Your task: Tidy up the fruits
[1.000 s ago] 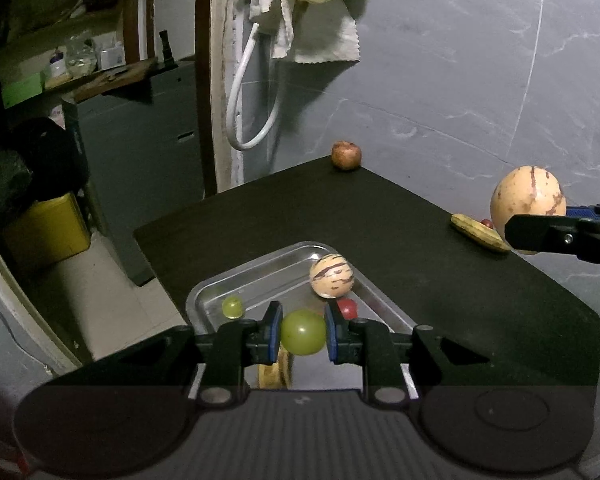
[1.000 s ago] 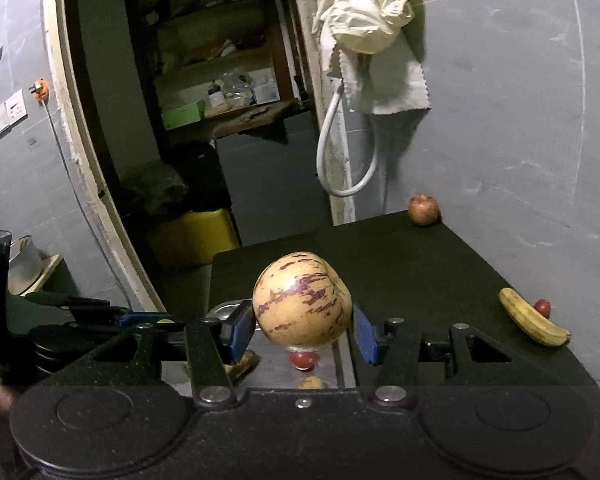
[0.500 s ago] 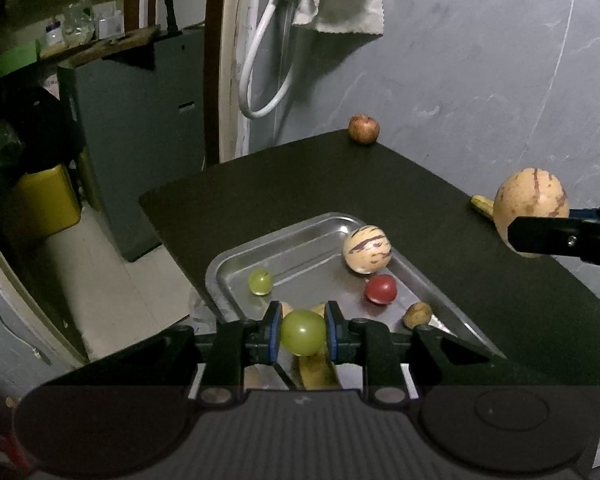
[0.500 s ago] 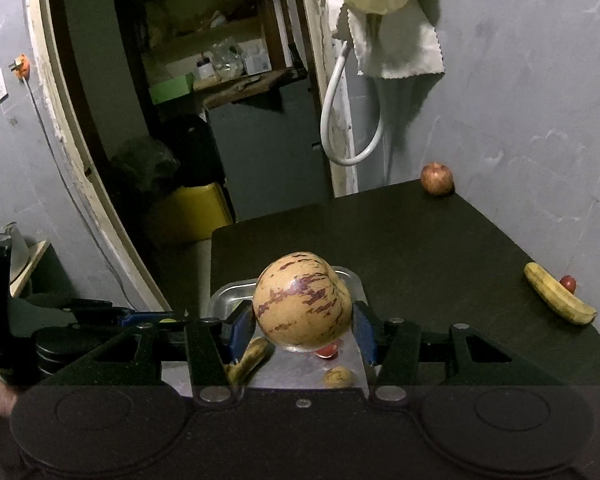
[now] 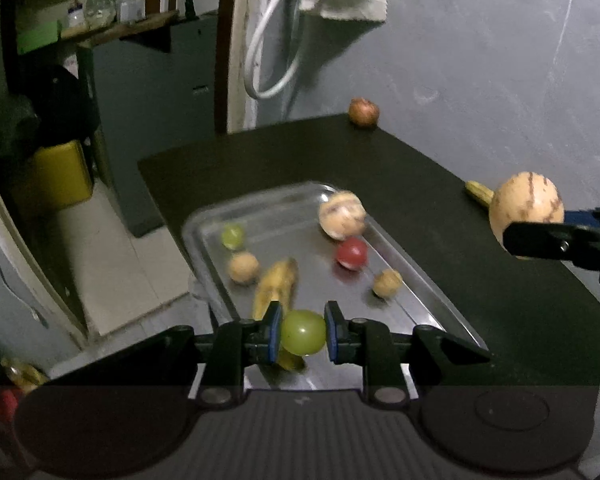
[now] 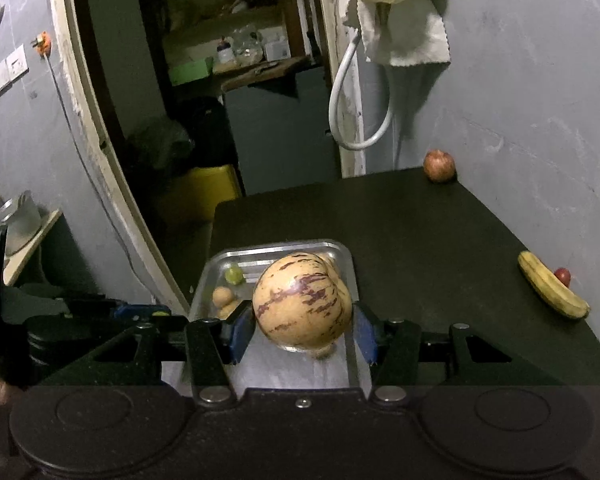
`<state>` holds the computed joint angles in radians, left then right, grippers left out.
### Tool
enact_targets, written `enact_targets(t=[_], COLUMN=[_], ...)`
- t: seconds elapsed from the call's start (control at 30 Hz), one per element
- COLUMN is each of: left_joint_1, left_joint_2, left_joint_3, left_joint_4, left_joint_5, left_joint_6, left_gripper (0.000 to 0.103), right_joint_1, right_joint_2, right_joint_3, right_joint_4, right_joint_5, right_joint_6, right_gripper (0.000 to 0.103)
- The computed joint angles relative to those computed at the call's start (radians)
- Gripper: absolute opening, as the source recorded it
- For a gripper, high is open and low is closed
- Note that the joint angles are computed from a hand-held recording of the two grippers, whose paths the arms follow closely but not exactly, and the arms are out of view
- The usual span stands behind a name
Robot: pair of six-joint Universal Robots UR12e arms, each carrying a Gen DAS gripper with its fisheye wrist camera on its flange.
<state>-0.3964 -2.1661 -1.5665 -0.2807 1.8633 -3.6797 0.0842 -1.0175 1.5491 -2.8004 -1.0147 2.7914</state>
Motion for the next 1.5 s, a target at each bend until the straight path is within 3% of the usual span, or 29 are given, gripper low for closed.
enact_targets(t=[0.37,0.97,1.5], left_joint_1=[0.003,0.021,0.032], left_joint_2=[-0.056,-0.133,-0.133], left_joint_3=[0.062,0.152,0.144], left_joint_4=[-0.026,-0.071,-0.087], left_joint_5=[-0.028,-0.047,-0.061], left_joint_6=[0.013,0.077,0.053], left_gripper=[0.024,0.024,0.025], right_joint_1=[-0.008,-0.004,0.038], right_joint_2=[0.003,0.042,0.106], right_joint_3=[0.013,-0.038,-0.079], right_joint_4=[0.075,0.126,0.203], right_joint_5=[-0.02,-0.062,-0.1], right_joint_6=[-0.062,-0.069,-0.285], right_gripper=[0.054,0.054,0.054])
